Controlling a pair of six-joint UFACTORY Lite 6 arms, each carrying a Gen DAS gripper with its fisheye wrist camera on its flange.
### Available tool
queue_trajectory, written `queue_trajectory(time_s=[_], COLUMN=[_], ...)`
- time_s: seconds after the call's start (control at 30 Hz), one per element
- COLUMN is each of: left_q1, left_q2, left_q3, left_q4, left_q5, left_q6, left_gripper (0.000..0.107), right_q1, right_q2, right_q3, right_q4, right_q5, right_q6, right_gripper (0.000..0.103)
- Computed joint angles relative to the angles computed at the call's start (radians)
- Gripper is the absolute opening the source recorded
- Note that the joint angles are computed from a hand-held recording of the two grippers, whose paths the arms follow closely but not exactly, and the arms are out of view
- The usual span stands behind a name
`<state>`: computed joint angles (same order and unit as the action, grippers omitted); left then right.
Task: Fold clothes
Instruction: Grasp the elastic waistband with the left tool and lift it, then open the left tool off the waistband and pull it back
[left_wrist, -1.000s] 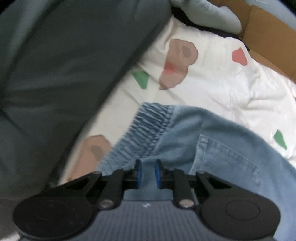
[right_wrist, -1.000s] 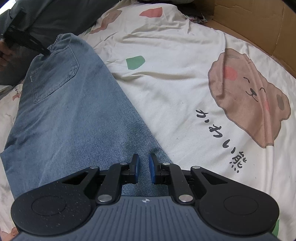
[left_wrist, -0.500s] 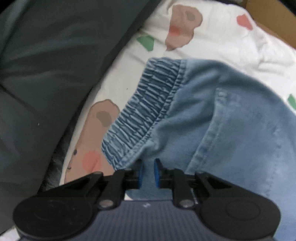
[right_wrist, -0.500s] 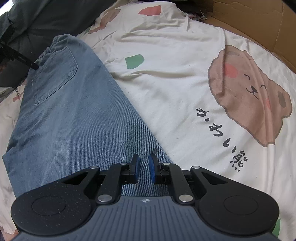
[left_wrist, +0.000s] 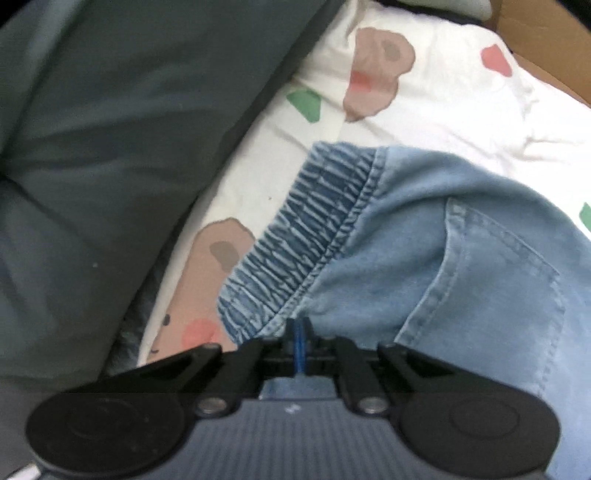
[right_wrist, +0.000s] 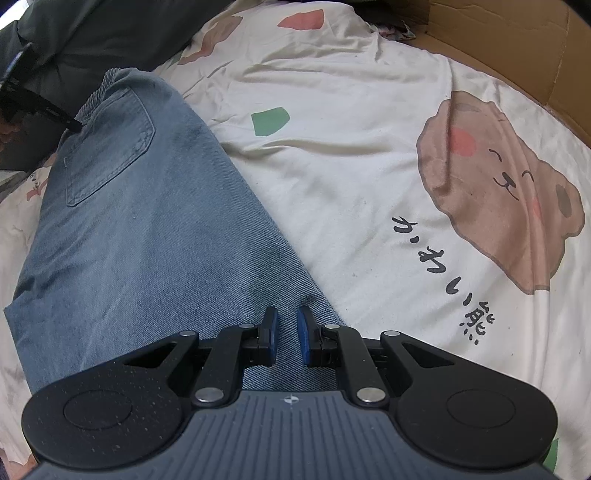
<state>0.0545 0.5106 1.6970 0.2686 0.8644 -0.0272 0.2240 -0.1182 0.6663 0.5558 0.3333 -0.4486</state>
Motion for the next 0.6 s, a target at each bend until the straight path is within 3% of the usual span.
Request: queue_trajectory(time_s=[0.07,0.17,0.27,0.4,0.5,0.6], left_q1=[0.009,0.024,0.037,0.049,0.061,0.073], left_q2=[0.001,0.007,0.015,0.026,0.035,0.053], left_q3=[0.004,0.003,-0.026,-0.068,-0.091,-0.081], left_q4=[0.006,0.02,0.046,0.054,0.064,0.08], left_q5=[0.014,0.022,-0.007,-0.07,-0.119,-0.135], left_q6=[-0.001,-0.003,-0.016,-0.038,-0.048,-0.042], left_gripper=[0.017,0.018,0.034,0.038,0.047,0.063], right_q1=[0.003,0.006,0.006,-0.002,-0.005,-0.003], right_q2=[-0.001,-0.003,-0.007,-0.011,-0.014,-0.016], right_q3=[-0.002,-0.002,-0.007,-0.015,-0.019,-0.025], right_q4=[-0.006,-0.008,0.0,0.035,0.05,0.059], right_q5=[-0.003,-0.003,-0.005,-0.007,-0.007,-0.013], right_q6=[0.008,0.011,0.004,-0.036,-0.053,-0.06], right_gripper=[0.017,0.017,0.017,0.017,0.017,0.017])
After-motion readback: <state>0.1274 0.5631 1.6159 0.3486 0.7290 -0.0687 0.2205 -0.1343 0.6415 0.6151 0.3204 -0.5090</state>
